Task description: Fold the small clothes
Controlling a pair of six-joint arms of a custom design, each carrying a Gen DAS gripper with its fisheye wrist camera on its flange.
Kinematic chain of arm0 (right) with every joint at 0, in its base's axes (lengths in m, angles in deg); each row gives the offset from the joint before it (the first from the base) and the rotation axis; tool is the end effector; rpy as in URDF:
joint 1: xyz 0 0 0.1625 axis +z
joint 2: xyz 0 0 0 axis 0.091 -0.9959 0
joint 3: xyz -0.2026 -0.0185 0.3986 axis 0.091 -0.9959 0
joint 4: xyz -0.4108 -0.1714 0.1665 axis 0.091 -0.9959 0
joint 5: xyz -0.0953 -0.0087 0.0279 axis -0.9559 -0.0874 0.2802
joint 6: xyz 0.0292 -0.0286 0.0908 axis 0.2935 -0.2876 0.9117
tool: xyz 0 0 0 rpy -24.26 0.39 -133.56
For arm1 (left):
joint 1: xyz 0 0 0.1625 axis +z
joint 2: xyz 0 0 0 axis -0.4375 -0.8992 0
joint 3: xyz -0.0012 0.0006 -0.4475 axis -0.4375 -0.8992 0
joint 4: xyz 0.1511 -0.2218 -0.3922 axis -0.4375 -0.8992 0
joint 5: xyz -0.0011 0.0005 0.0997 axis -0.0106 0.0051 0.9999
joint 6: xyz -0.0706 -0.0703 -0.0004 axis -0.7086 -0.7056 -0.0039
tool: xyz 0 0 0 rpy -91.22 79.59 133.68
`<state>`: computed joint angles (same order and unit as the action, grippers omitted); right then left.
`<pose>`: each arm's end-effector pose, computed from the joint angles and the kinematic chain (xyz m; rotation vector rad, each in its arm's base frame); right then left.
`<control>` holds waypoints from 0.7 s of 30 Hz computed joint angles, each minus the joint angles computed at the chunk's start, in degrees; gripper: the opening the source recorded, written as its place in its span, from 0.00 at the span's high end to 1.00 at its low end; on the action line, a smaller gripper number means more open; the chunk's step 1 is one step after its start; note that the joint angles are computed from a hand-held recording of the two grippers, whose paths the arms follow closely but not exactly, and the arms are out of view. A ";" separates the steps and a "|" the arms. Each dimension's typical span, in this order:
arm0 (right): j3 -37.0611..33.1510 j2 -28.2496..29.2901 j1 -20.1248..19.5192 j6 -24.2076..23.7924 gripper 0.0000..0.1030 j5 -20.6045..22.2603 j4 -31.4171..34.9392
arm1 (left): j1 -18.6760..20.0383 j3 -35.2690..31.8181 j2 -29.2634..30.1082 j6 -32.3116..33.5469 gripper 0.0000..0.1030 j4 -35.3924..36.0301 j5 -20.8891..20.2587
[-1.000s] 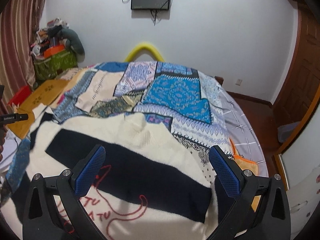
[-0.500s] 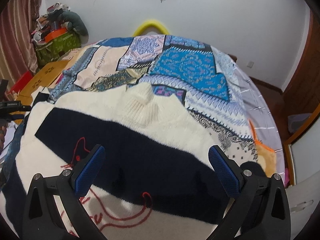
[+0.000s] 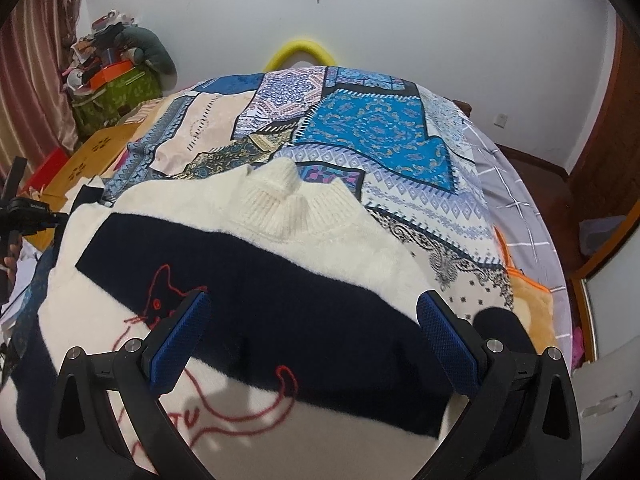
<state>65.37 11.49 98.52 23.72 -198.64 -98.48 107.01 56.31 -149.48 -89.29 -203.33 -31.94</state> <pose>0.2294 -0.6286 0.1352 0.4735 -2.3241 0.7477 0.0764 -0.7754 0.3114 -0.2290 2.4561 -0.7010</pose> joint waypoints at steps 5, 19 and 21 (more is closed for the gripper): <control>1.90 -2.14 -0.27 0.87 0.00 -1.44 -1.27 | -2.79 2.18 -1.97 3.22 0.89 -2.67 -2.21; 11.42 -13.01 -2.41 2.67 0.00 -5.86 -7.34 | -13.99 10.37 -6.95 12.79 0.90 -11.22 -5.30; 12.57 -14.26 -2.99 2.86 0.00 -6.25 -7.75 | -15.21 11.03 -6.76 13.29 0.90 -11.39 -5.53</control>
